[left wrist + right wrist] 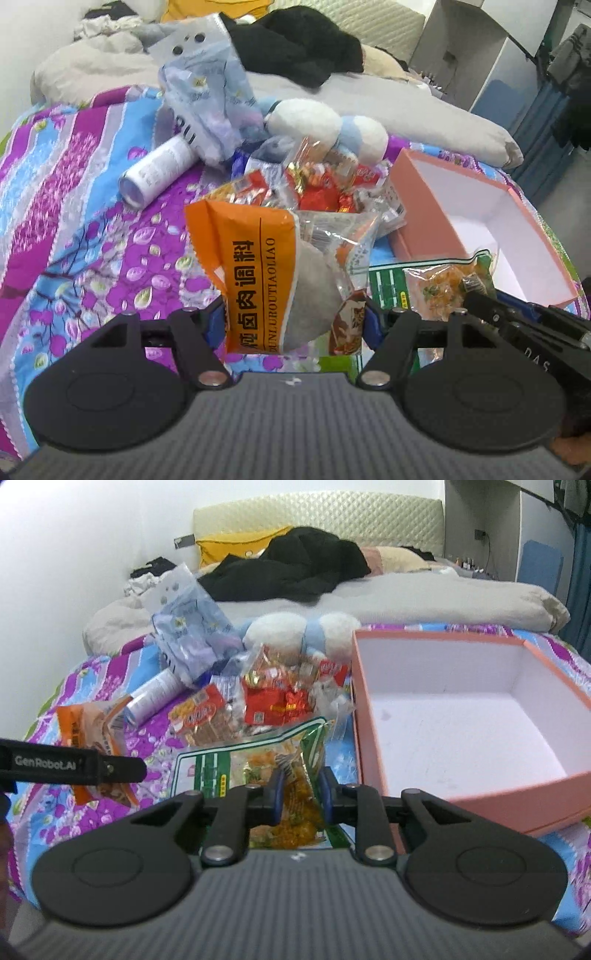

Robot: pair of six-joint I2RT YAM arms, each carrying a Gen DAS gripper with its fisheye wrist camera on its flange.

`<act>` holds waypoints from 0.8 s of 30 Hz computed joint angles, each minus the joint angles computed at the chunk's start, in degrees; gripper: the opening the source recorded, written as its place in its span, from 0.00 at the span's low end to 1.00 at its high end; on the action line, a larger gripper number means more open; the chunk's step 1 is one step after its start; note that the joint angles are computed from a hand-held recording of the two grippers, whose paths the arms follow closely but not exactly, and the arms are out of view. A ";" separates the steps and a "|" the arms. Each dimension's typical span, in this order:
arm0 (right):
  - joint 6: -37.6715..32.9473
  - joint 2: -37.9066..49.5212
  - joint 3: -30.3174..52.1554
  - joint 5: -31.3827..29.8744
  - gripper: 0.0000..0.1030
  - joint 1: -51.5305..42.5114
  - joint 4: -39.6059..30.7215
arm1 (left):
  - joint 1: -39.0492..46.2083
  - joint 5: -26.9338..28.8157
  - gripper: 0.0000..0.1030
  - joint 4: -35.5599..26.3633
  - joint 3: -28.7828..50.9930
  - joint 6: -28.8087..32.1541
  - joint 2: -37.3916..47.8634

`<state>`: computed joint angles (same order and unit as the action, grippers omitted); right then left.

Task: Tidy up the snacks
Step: 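Carry both bags over the pink box and release them inside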

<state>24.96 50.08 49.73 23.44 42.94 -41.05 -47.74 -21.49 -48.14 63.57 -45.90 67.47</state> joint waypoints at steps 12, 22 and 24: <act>-8.19 -0.78 11.40 -3.83 0.22 -11.67 -2.63 | 1.24 0.13 0.71 -2.08 18.58 6.38 9.33; -15.25 0.56 18.86 -10.79 0.21 -25.97 -1.44 | -0.04 0.22 0.71 -3.86 37.62 9.59 20.40; -16.42 1.02 19.94 -12.84 0.21 -29.33 -1.04 | -0.71 0.43 0.71 -4.28 41.98 10.05 23.36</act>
